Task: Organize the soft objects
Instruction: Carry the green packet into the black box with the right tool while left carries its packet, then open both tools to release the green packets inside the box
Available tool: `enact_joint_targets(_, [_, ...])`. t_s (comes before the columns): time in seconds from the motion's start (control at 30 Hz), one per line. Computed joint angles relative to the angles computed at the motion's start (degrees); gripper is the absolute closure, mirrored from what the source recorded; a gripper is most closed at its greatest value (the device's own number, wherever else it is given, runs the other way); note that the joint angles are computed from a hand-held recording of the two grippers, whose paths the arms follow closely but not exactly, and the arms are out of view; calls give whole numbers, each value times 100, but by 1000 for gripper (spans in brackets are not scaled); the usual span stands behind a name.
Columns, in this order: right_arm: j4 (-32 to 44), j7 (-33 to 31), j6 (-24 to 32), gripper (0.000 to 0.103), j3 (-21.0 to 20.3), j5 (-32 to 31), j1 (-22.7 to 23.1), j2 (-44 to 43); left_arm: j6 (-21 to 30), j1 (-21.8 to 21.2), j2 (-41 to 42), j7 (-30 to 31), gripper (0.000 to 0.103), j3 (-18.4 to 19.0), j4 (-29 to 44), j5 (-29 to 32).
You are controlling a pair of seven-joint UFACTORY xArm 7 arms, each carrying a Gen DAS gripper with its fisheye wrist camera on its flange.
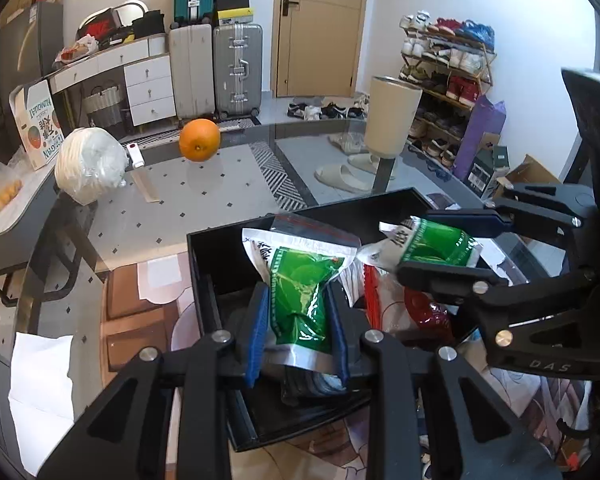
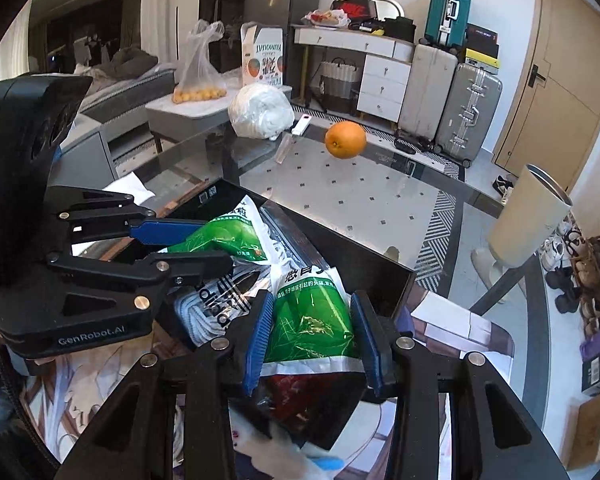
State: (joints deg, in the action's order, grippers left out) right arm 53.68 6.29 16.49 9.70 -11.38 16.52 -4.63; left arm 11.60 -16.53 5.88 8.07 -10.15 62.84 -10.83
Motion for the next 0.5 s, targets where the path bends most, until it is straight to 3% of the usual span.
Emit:
enact_joint_targets(0.2, [281, -148, 207, 63, -9, 12, 56, 289, 62, -96, 77, -191, 76, 65, 56, 364])
enact_joint_targets(0.33, [267, -112, 277, 63, -43, -10, 79, 362, 85, -13, 82, 42, 74, -6, 69, 187])
enact_joint_targets(0.43, [252, -204, 274, 56, -65, 82, 83, 341, 89, 11, 77, 170, 74, -36, 66, 104])
enact_joint_targets(0.5, [193, -317, 228, 49, -79, 214, 86, 261, 103, 115, 84, 525, 70, -163, 90, -345])
